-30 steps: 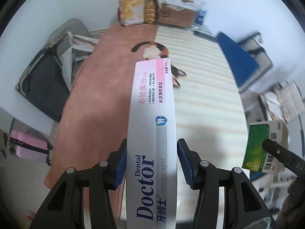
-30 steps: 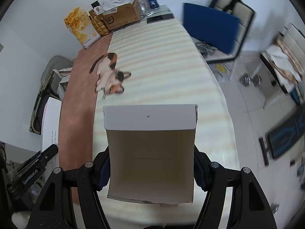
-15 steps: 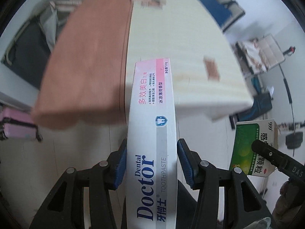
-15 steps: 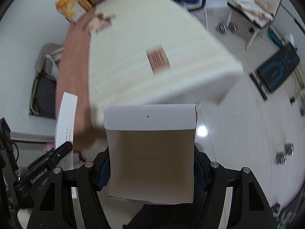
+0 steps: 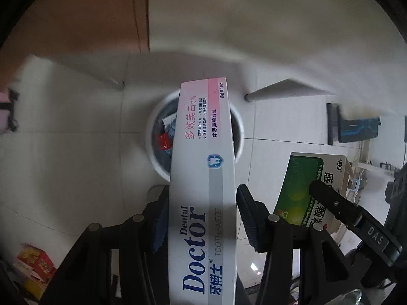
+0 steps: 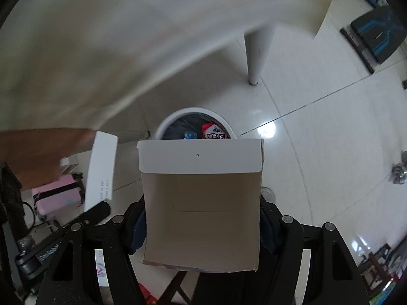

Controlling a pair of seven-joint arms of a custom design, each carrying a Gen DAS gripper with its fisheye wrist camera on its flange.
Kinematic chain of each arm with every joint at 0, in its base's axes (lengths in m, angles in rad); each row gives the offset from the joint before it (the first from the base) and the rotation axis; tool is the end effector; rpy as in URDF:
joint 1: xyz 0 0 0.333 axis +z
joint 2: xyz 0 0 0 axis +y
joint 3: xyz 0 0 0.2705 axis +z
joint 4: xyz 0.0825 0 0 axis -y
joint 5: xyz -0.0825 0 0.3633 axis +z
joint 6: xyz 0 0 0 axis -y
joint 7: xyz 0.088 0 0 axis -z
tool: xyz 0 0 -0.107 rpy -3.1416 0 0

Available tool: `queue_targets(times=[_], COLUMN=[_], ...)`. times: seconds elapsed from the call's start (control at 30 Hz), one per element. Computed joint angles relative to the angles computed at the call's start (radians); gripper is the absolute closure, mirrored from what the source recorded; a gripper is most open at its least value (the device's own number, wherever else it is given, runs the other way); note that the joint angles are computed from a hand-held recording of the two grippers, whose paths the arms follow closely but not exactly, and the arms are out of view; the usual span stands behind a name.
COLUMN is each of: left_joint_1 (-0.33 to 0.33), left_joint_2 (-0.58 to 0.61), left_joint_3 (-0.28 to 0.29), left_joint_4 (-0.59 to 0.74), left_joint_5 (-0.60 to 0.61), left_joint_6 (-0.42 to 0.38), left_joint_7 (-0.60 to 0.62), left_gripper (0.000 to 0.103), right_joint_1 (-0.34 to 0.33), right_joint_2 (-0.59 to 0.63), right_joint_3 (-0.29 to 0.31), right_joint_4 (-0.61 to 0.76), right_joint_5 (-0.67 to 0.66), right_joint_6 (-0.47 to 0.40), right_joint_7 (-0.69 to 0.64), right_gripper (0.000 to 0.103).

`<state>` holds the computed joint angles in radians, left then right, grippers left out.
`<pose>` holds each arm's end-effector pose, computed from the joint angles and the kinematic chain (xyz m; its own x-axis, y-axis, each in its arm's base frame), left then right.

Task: Collect trash
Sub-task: 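Carry the toothpaste box and white box over the trash bin and release both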

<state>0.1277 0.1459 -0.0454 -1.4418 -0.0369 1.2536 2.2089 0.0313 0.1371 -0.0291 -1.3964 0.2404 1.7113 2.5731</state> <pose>0.5321 0.0407 0.5352 -0.4947 -0.8381 0.2300 -0.8067 0.5412 0.2372 0.5840 0.0248 0.5986 -0.8235 -0.4979 -0.2718 -0.5395 0.8355 0.1041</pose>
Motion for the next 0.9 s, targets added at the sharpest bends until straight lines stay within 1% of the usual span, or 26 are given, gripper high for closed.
queue_targets(times=[0.03,0.07,0.1,0.13,0.2,0.23,0.33,0.37,0.4,0.43,0.47,0.53,0.57,0.67,0.8,0.9], left_joint_1=[-0.005,-0.008,-0.009,-0.010,-0.014,-0.014,-0.014,-0.010,-0.010,0.000,0.005,0.010,0.012,0.022,0.033,0.037], left_joint_2=[-0.004,-0.004,-0.005,-0.006,-0.006,-0.008,-0.032,-0.043,-0.070,-0.078,-0.109,-0.171,-0.190,-0.211,-0.223,-0.217], left_joint_3=[-0.002,-0.002,-0.001,0.000,-0.001,0.000,0.001,0.005,0.004,0.012,0.014,0.015,0.014,0.018,0.021,0.022], left_joint_4=[-0.073,-0.122,-0.169,-0.219,-0.284,-0.302,-0.352,-0.358,-0.383,-0.383,-0.412,-0.453,-0.454,-0.408,-0.309,-0.201], left_joint_5=[0.010,0.014,0.022,0.030,0.047,0.049,0.060,0.065,0.076,0.082,0.082,0.096,0.103,0.095,0.102,0.108], left_joint_6=[0.058,0.099,0.143,0.199,0.284,0.305,0.349,0.359,0.386,0.403,0.425,0.463,0.461,0.410,0.325,0.223], left_joint_7=[-0.013,-0.021,-0.028,-0.029,-0.041,-0.044,-0.051,-0.039,-0.037,-0.016,-0.005,0.017,0.026,0.045,0.079,0.100], left_gripper=[0.055,0.054,0.053,0.048,0.016,0.012,0.010,0.010,0.010,0.010,0.010,0.010,0.010,0.010,0.010,0.010], right_joint_1=[-0.001,0.001,-0.002,-0.003,-0.007,-0.009,-0.020,-0.016,-0.021,-0.020,-0.017,-0.013,-0.009,0.009,0.025,0.030], right_joint_2=[-0.008,-0.012,-0.006,-0.003,0.020,0.034,0.070,0.081,0.111,0.120,0.128,0.147,0.155,0.181,0.211,0.240], right_joint_3=[0.000,0.000,0.000,0.001,0.005,0.008,0.015,0.018,0.015,0.017,0.019,0.020,0.020,0.019,0.020,0.023], right_joint_4=[-0.065,-0.130,-0.179,-0.236,-0.291,-0.309,-0.332,-0.322,-0.277,-0.260,-0.238,-0.176,-0.145,-0.014,0.149,0.295], right_joint_5=[0.004,0.007,0.028,0.050,0.089,0.111,0.156,0.138,0.123,0.105,0.086,0.041,0.011,-0.083,-0.145,-0.156], right_joint_6=[0.050,0.102,0.157,0.217,0.281,0.304,0.348,0.338,0.318,0.308,0.287,0.222,0.186,0.046,-0.124,-0.246], right_joint_7=[-0.014,-0.023,-0.040,-0.053,-0.088,-0.104,-0.160,-0.168,-0.179,-0.187,-0.193,-0.194,-0.197,-0.199,-0.199,-0.196], right_gripper=[0.029,0.029,0.028,0.027,0.024,0.021,0.000,0.000,0.000,0.000,0.000,0.000,0.000,0.000,0.000,0.000])
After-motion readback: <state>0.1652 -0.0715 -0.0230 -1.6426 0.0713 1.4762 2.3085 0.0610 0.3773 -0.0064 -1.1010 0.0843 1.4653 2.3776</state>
